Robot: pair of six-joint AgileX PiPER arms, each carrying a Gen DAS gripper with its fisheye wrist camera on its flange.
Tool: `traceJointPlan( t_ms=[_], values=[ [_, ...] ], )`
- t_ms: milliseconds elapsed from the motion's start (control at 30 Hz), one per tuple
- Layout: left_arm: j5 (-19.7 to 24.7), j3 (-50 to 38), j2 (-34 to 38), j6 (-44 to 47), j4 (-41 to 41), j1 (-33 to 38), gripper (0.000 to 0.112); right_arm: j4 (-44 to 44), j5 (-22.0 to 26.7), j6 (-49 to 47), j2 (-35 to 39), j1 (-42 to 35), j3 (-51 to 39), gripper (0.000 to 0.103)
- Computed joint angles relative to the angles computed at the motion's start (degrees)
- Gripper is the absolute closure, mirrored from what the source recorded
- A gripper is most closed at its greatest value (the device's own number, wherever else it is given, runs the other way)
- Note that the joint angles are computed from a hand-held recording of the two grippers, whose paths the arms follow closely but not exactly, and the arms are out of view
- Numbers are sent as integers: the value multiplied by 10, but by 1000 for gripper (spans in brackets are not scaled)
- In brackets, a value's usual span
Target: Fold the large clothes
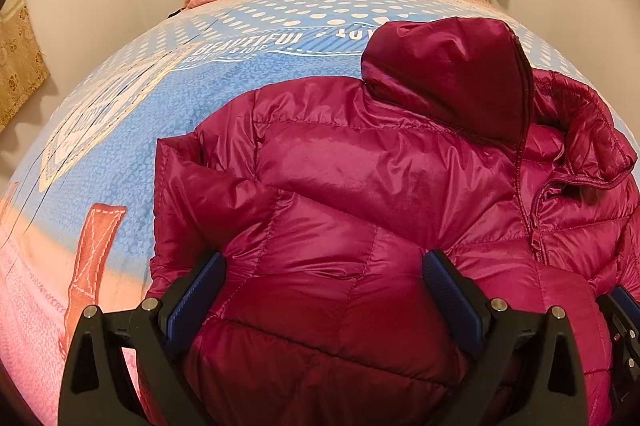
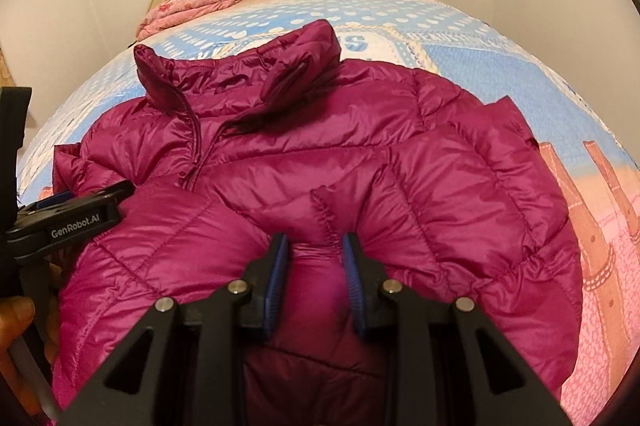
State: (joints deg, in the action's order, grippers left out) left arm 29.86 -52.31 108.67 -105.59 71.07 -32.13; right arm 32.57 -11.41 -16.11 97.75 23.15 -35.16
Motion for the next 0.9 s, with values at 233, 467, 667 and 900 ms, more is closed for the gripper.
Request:
traceJointPlan(
  t_ms=[233, 467, 667, 900],
  values=[
    [6, -1, 0, 7, -7, -3, 12, 109, -10, -103, 3, 17, -4, 72],
    [9, -7, 5, 11, -10, -3, 12, 147, -16, -139, 4, 24, -5, 72],
    [11, -8, 7, 10, -8, -2, 12, 149, -18, -140, 4, 25, -5, 72],
    [13, -7, 7, 8, -6, -3, 11, 152, -21, -141, 5, 27, -4, 72]
  ],
)
